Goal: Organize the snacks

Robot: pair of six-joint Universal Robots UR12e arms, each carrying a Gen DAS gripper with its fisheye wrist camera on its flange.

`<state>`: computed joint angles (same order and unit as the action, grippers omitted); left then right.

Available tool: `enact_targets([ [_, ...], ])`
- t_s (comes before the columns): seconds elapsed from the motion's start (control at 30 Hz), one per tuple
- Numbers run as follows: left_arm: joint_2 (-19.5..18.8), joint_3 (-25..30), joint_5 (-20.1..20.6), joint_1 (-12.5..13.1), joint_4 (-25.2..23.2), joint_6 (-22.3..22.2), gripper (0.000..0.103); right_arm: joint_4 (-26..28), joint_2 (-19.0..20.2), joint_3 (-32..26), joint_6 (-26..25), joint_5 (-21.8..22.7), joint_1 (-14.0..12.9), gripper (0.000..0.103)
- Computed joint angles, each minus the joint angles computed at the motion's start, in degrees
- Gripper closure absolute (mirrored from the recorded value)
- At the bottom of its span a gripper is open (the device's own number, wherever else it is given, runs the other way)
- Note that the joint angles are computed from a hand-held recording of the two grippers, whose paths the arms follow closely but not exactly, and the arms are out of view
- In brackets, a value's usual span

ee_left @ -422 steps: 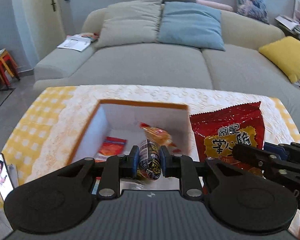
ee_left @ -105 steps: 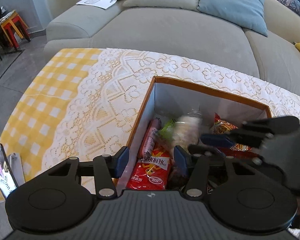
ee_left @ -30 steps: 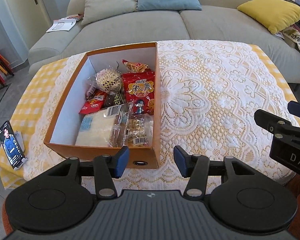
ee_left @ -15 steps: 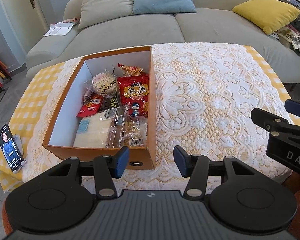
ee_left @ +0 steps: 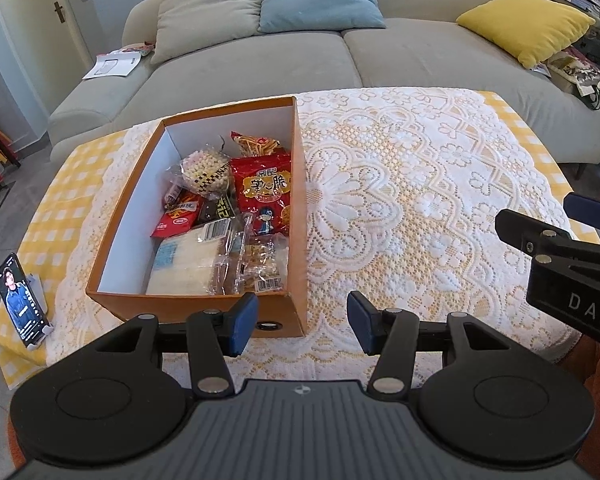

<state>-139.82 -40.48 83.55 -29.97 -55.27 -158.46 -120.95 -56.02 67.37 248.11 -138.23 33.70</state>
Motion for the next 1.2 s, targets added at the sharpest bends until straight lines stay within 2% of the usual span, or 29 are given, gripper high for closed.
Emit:
enact_targets([
  [0.37, 0.10, -0.17, -1.04, 0.11, -0.08, 0.48, 0.042, -0.50, -0.03, 0.16, -0.17, 0.69, -0.07, 0.035],
  [1.2, 0.09, 0.03, -0.35, 0.12, 0.63, 0.30, 0.042, -0.98, -0.06, 0.40, -1.26, 1.60, -0.24, 0.035],
])
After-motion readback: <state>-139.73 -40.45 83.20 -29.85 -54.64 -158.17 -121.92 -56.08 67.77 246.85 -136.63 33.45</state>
